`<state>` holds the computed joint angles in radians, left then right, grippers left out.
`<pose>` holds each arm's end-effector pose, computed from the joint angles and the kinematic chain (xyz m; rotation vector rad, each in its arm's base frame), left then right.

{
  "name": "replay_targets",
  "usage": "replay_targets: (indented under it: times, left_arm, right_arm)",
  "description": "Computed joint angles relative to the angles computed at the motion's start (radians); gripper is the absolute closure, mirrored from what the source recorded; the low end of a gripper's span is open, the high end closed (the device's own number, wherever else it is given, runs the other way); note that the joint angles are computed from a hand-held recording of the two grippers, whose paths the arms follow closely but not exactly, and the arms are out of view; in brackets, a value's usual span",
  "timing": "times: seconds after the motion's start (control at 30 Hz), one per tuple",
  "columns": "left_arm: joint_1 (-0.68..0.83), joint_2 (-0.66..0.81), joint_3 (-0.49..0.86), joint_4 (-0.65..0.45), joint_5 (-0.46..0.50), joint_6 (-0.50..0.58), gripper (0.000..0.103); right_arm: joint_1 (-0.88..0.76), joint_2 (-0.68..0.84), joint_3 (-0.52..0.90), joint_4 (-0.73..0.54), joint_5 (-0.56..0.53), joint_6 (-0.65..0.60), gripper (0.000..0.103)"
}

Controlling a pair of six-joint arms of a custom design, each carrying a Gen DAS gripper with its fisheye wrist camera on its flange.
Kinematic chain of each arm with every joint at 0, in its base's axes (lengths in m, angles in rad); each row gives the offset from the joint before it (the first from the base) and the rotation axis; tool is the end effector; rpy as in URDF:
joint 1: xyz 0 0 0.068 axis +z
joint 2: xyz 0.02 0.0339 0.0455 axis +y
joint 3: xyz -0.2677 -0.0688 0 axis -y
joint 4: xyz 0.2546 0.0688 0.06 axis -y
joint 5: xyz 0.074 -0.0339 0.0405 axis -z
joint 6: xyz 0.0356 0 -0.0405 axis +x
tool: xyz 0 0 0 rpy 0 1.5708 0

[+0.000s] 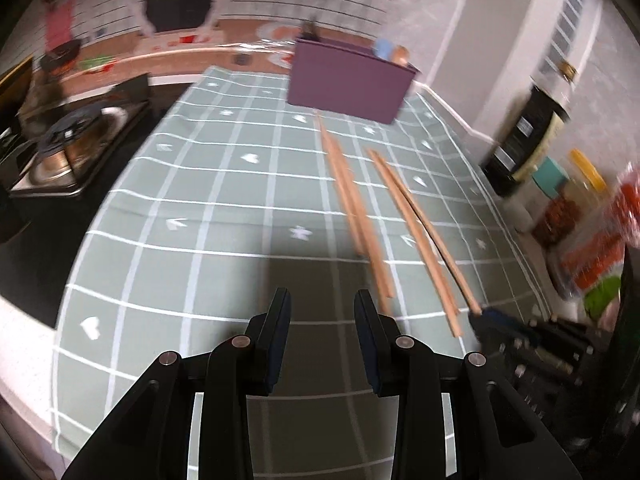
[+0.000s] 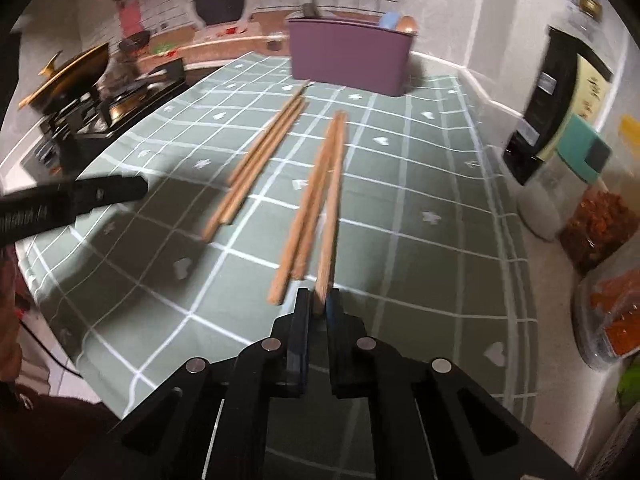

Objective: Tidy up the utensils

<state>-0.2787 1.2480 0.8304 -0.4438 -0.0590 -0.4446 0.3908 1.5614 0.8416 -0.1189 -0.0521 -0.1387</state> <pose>0.2539 -0.0705 0.2358 -0.2293 2.4357 -0.2530 0.2967 0.1243 0.1770 -0.6554 2.3252 0.1789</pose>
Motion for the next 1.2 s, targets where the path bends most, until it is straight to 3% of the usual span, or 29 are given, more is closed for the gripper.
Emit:
replay_targets:
  times: [0.3, 0.43, 0.57, 0.77, 1.2]
  left_arm:
    - [-0.096, 0.164, 0.077, 0.020, 0.009, -0.023, 0.070]
    - [-0.124, 0.198, 0.104, 0.022, -0.051, -0.036, 0.071]
    - [-0.155, 0.230, 0.132, -0.004, -0.128, -0.044, 0.081]
    - [-0.167, 0.228, 0.123, -0.005, -0.164, -0.028, 0.095]
    - [-0.112, 0.063, 0.120, -0.007, -0.168, 0.084, 0.097]
  right_arm:
    - [-0.138, -0.023, 0.014, -0.003, -0.081, 0.067, 0.097]
    - [-0.159, -0.026, 0.008, 0.003, -0.103, 0.085, 0.097]
    - [-0.169, -0.025, 0.004, 0.009, -0.109, 0.083, 0.097]
    - [-0.173, -0.025, 0.005, 0.007, -0.107, 0.088, 0.097]
    - [-0.137, -0.061, 0.017, 0.005, -0.054, 0.078, 0.097]
